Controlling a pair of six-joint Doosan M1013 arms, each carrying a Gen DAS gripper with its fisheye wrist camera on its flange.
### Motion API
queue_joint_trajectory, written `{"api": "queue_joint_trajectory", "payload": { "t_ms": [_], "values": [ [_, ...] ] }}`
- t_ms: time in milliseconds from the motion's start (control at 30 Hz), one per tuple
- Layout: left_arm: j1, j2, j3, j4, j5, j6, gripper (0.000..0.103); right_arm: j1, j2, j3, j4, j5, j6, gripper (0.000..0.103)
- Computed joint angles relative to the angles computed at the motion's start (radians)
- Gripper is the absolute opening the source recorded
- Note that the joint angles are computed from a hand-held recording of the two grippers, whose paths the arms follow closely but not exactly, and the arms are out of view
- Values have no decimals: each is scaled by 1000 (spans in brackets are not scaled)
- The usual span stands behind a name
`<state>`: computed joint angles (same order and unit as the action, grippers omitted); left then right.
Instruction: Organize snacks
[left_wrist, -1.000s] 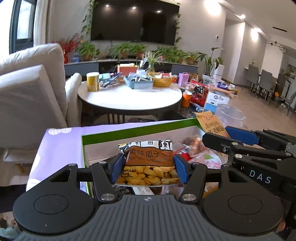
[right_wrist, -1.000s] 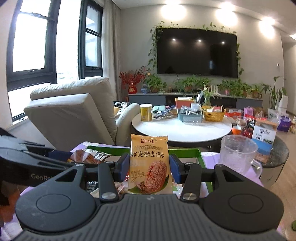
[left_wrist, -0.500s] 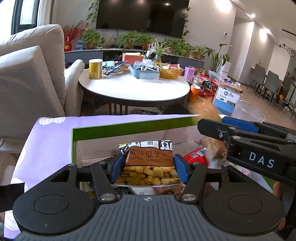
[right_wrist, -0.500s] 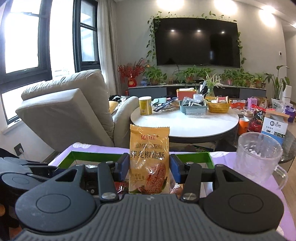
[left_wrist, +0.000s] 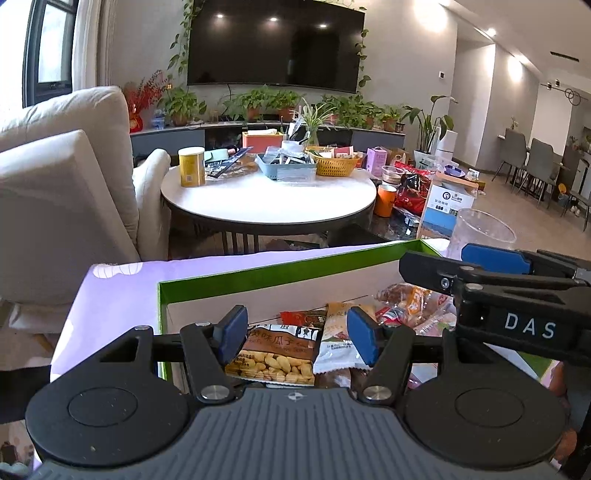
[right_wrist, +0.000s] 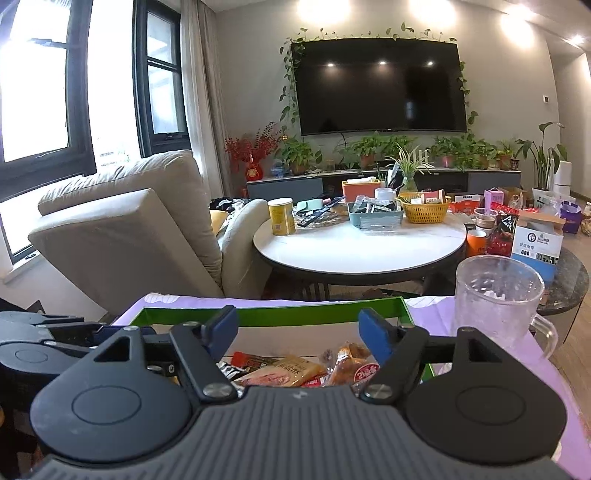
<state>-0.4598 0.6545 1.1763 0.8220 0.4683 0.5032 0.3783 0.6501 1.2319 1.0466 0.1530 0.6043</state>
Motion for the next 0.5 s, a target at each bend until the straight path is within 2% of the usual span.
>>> {"api": "queue_joint_trajectory", "payload": {
  "t_ms": [167,300,367,433,500],
  "values": [
    [-16,-31,38,79,9,-70,57,5,-23,28,98,-14,-117,71],
    [-37,-75,112,241,26,-247,57,5,-55,73,298,-28,-324,71],
    [-50,-99,146,251,32,-256,57,5,-80,115,458,-34,-475,71],
    [-63,-122,177,263,30,-260,57,3,-104,152,489,-34,-499,71],
    [-84,-150,217,346,33,-332,57,4,-124,180,529,-38,-536,71]
  ]
}}
